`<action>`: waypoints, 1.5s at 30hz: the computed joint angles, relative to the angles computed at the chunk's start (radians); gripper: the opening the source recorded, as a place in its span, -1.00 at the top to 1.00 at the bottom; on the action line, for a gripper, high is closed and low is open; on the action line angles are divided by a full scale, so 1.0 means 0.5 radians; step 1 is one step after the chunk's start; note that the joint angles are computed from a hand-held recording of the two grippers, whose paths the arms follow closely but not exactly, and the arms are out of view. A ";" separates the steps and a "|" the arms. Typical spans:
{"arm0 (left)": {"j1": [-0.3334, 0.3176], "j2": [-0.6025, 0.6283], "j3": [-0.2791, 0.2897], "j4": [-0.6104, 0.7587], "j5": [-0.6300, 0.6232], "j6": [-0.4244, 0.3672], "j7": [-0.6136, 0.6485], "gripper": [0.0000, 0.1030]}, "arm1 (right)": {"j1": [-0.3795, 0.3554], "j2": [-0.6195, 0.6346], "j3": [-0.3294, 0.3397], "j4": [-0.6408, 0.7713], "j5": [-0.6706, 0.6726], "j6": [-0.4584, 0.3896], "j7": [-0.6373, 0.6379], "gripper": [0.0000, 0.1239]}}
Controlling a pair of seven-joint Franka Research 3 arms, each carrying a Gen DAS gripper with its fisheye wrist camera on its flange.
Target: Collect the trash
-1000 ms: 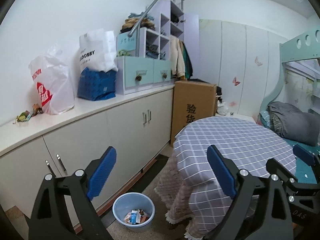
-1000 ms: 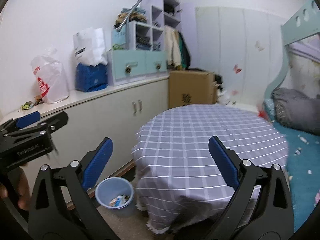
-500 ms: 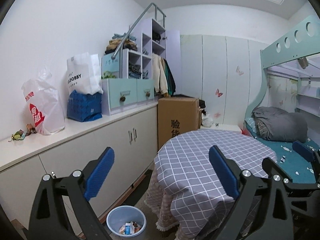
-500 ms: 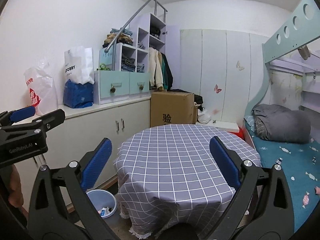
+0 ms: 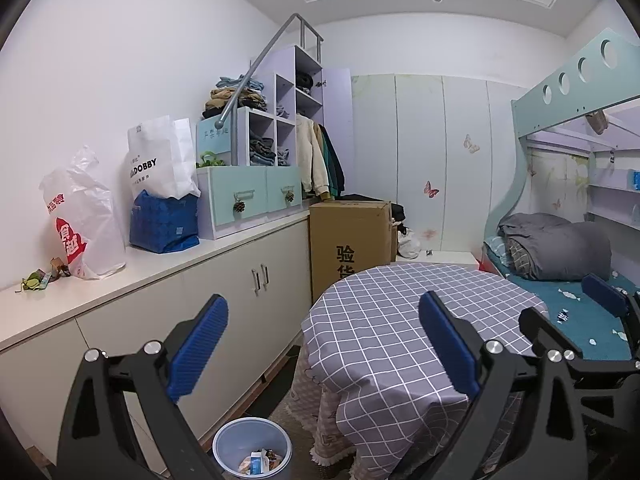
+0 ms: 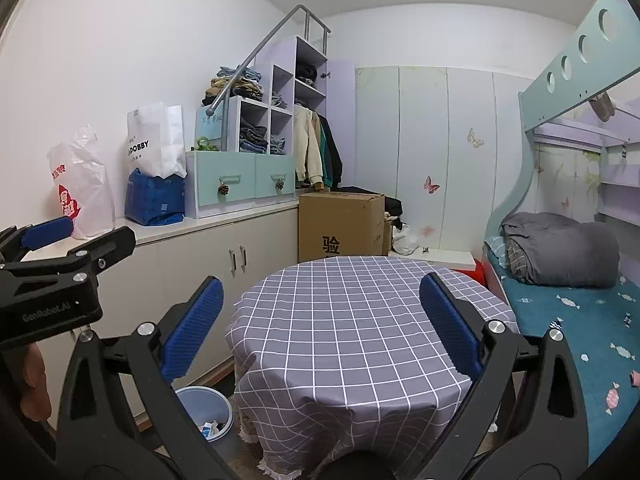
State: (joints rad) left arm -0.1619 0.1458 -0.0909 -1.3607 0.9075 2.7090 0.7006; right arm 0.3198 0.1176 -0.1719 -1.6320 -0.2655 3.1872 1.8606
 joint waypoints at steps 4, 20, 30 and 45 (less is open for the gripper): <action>0.005 -0.009 -0.003 -0.017 -0.012 0.008 0.000 -0.83 | -0.010 0.006 0.016 0.010 0.025 -0.013 -0.021 -0.56; 0.011 0.015 -0.002 0.002 -0.099 -0.006 0.070 -0.83 | -0.052 0.032 0.090 0.038 0.208 -0.057 -0.192 -0.56; 0.012 0.020 0.006 0.003 -0.119 -0.003 0.084 -0.83 | -0.088 0.031 0.145 0.027 0.308 -0.050 -0.298 -0.56; 0.021 0.015 0.009 -0.010 -0.108 0.004 0.079 -0.83 | -0.053 0.029 0.119 0.018 0.359 -0.046 -0.345 -0.56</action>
State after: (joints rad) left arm -0.1516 0.1533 -0.0865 -1.3655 0.8533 2.7110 0.7403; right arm 0.2934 0.1322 -0.1124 -1.6229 -0.0861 3.1643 1.6882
